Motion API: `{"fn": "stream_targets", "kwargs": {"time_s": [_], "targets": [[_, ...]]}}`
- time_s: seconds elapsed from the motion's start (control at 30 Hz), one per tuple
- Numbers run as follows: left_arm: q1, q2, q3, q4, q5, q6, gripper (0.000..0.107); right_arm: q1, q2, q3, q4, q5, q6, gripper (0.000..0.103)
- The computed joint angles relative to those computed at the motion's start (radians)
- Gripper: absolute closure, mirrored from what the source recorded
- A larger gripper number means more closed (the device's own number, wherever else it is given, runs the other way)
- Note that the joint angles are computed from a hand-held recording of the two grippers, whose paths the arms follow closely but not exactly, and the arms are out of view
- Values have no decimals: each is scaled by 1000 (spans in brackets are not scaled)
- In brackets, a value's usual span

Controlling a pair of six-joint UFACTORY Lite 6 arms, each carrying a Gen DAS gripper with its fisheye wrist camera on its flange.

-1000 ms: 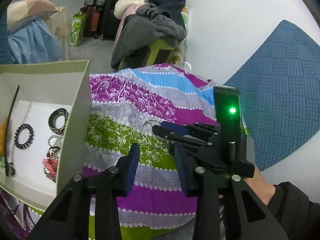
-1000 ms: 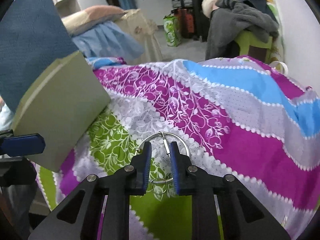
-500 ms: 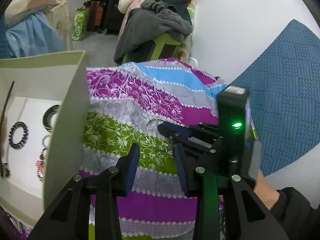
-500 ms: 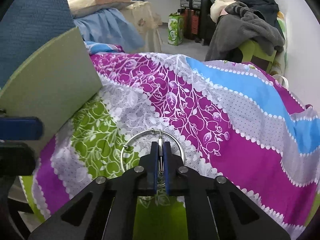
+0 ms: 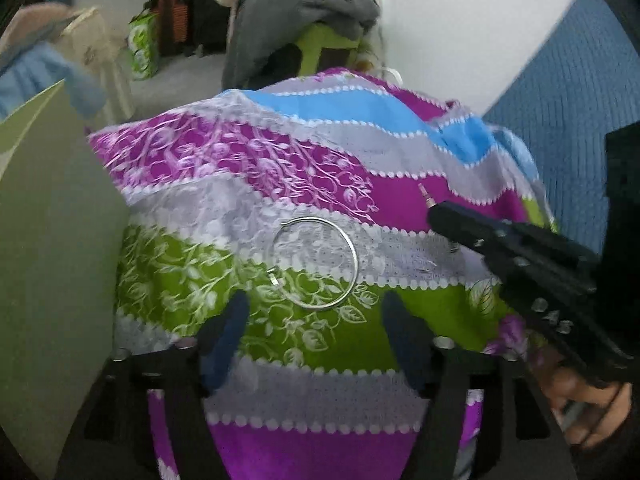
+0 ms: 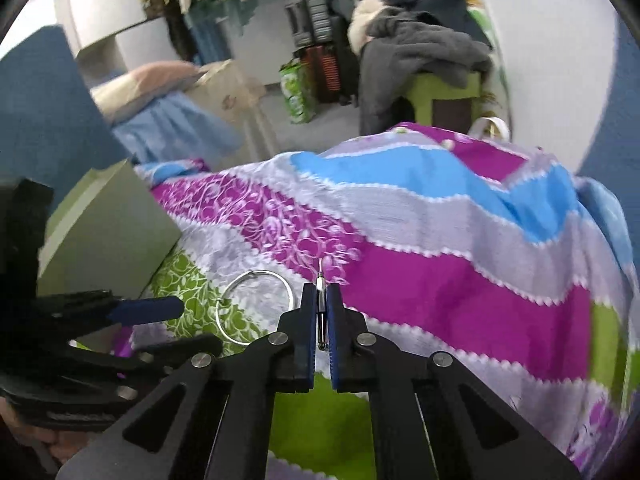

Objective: Organize jewelry
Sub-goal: 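Grasp the large silver hoop with the left gripper while the right gripper grasps the small silver earring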

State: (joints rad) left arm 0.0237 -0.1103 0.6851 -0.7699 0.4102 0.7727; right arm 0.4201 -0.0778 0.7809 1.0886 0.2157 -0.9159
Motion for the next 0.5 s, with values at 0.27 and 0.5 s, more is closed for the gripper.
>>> {"fn": "stream_targets", "kwargs": {"time_s": [0.27, 0.5], "targets": [[-110, 157, 70, 266, -175, -276, 30, -49, -75, -70, 18, 13, 12, 100], [-167, 184, 70, 505, -255, -489, 31, -40, -62, -79, -253, -31, 333, 100]]}}
